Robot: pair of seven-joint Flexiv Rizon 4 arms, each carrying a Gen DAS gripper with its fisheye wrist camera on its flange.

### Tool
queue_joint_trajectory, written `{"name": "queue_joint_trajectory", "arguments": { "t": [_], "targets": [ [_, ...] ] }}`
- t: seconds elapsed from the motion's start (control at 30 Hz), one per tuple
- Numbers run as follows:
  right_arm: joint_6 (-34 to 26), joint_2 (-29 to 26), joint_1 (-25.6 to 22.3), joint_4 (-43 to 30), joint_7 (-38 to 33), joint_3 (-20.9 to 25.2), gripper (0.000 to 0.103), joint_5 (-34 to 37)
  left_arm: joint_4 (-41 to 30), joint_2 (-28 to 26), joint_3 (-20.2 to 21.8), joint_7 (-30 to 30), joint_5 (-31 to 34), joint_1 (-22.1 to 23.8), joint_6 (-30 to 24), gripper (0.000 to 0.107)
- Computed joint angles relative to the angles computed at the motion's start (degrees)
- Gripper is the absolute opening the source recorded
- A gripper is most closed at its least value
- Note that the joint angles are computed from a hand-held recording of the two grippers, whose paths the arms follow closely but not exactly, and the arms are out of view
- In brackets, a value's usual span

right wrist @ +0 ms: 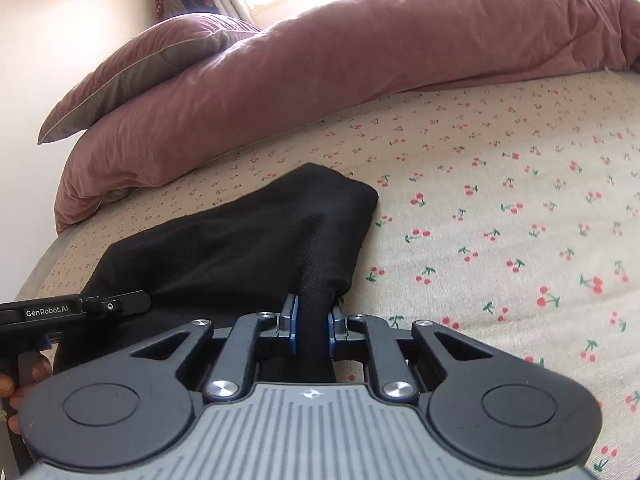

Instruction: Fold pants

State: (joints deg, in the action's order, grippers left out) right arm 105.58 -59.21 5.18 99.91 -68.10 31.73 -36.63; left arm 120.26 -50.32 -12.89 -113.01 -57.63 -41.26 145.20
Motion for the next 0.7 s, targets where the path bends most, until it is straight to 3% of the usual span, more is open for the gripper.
{"name": "queue_joint_trajectory", "arguments": {
  "t": [0.07,0.13,0.23,0.37,0.47,0.57,0.6,0.7],
  "targets": [
    [0.5,-1.8,-2.7,0.3,0.5,3.0,0.014,-0.7,2.1,0.8,-0.2,-2.7,2.0,0.9,0.4,0.030],
    [0.4,-1.1,-3.2,1.0,2.0,3.4,0.020,-0.1,2.7,1.5,0.1,-1.7,-0.9,-0.5,0.8,0.033],
    [3.9,4.8,1.2,5.6,2.2,-3.5,0.035,2.7,2.9,2.6,-0.3,0.3,-7.8,-2.9,3.3,0.030],
    [6.0,10.3,5.5,11.5,2.7,-9.5,0.038,5.5,4.0,4.7,-2.5,0.9,-12.5,-4.3,6.7,0.031],
    [7.0,12.7,4.7,16.2,3.7,-9.5,0.039,5.5,0.7,5.6,-5.4,9.3,-20.9,-6.5,7.9,0.032],
    [11.7,17.4,11.5,22.1,1.8,-15.4,0.041,10.9,-7.0,4.6,-10.3,21.9,-32.9,-8.2,11.8,0.047],
    [14.0,18.6,13.2,24.1,0.8,-16.6,0.044,12.6,-8.9,4.0,-11.5,23.9,-34.2,-8.7,13.6,0.052],
    [20.6,21.1,14.7,29.9,-2.5,-17.4,0.048,14.1,-14.2,1.9,-14.9,28.2,-36.8,-10.8,18.3,0.053]
  ]
}}
